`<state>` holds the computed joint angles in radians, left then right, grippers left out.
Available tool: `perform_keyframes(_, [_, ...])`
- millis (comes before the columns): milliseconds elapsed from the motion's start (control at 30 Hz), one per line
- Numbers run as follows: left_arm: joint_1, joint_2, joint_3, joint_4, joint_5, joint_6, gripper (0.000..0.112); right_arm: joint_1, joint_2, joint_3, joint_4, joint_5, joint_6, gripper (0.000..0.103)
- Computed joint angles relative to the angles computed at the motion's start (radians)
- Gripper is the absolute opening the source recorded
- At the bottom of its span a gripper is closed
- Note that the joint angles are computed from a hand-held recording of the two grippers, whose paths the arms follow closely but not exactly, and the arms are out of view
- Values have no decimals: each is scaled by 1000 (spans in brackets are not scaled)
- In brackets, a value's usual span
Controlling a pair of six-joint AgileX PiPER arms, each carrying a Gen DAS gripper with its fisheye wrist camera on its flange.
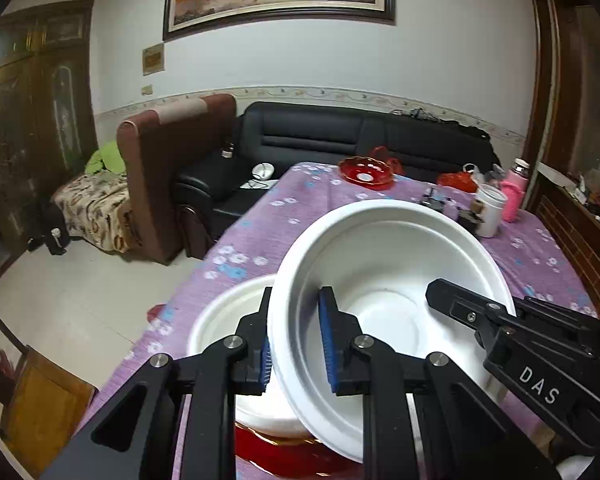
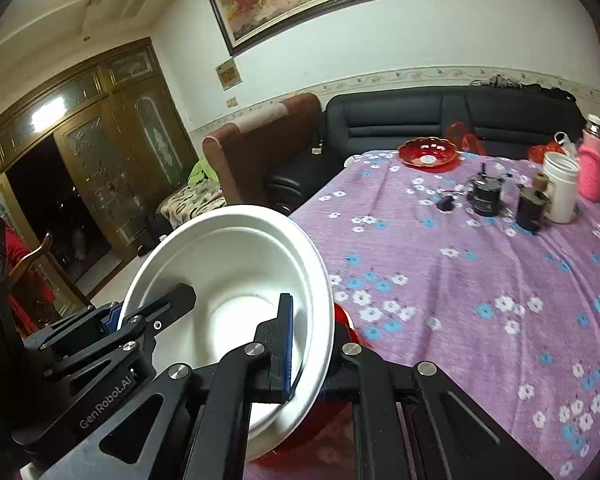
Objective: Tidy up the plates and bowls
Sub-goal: 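Carry the foam bowl with the left tool over the bowl stack, then lower the foam bowl into the white bowl on the stack and open the left tool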
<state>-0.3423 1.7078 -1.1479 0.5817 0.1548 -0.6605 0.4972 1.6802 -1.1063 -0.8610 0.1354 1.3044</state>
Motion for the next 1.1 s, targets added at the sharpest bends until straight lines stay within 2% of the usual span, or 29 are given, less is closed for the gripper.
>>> perform_keyframes(100, [26, 32, -32, -9, 3, 23, 21, 14, 53, -74, 172, 26, -169, 11])
perform_keyframes(200, [37, 52, -43, 57, 8, -33, 21, 9, 111, -144, 386, 45, -373, 11])
perform_keyframes(433, [59, 129, -109, 1, 27, 37, 22, -10, 203, -237, 646, 73, -615, 11])
perform_keyframes(600, [56, 173, -141, -1, 46, 47, 23, -15, 244, -276, 661, 95, -635, 11])
perform_keyframes(733, [51, 190, -152, 53, 50, -4, 24, -20, 262, -287, 662, 99, -636, 11])
perform_keyframes(1100, [59, 212, -160, 192, 50, -165, 25, 9, 293, -327, 471, 132, -479, 12])
